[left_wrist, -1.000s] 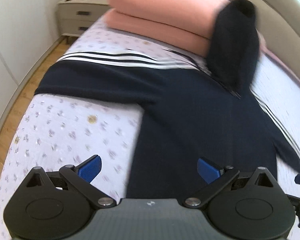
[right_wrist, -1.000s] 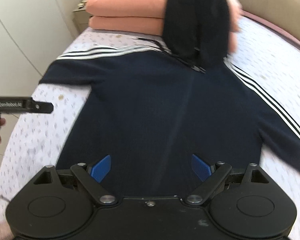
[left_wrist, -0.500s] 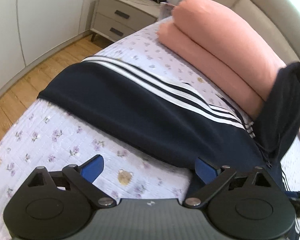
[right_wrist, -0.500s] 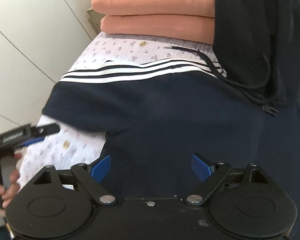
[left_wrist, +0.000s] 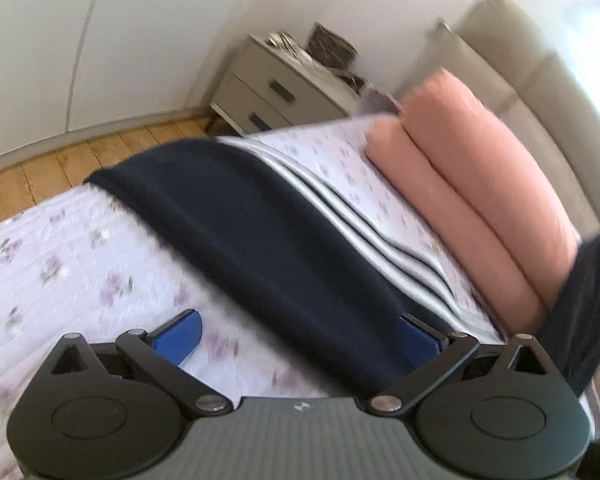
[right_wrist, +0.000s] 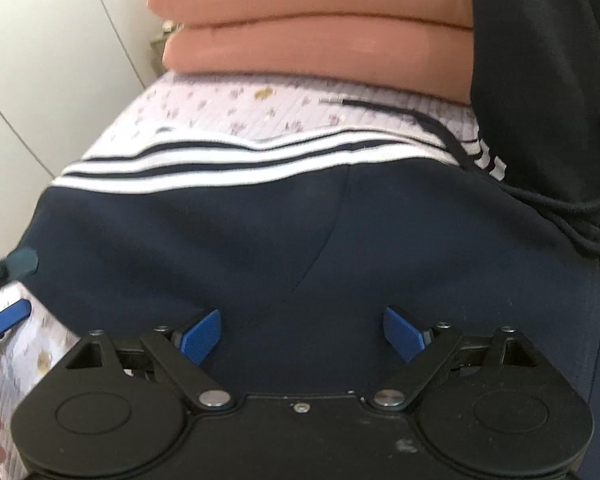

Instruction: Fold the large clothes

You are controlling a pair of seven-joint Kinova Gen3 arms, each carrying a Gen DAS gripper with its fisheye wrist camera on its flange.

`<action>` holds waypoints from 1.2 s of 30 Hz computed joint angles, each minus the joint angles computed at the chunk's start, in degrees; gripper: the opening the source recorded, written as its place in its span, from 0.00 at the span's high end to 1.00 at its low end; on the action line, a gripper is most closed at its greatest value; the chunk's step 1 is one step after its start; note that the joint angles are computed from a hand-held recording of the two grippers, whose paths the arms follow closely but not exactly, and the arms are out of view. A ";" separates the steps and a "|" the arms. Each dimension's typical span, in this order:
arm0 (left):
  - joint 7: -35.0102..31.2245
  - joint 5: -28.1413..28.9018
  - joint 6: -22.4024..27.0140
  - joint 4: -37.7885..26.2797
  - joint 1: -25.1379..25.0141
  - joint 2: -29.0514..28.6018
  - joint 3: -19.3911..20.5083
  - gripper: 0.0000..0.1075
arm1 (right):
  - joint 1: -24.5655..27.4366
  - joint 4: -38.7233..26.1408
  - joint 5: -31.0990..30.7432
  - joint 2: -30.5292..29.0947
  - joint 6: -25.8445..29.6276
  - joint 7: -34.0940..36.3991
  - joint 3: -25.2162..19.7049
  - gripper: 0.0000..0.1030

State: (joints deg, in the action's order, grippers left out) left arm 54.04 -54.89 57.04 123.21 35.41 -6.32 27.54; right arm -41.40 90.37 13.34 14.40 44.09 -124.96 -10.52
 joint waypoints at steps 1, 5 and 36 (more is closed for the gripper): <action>2.08 -1.03 0.67 -0.06 -0.42 0.58 -0.04 0.04 | 0.13 0.25 0.04 0.01 -0.71 -0.07 0.08 0.00; 3.83 -3.37 1.59 0.44 -2.36 1.94 -3.11 0.04 | 2.77 -1.48 1.30 1.22 -1.18 -2.21 -1.98 0.00; 0.15 -24.76 24.81 -4.06 4.60 0.77 2.61 0.95 | -2.14 12.27 9.19 -10.75 -4.77 -15.99 -1.01 0.00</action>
State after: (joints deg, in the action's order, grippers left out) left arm 54.19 -79.64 81.85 119.15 40.02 -5.55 30.15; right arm -43.54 102.63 22.53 3.65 39.32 -140.95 -11.53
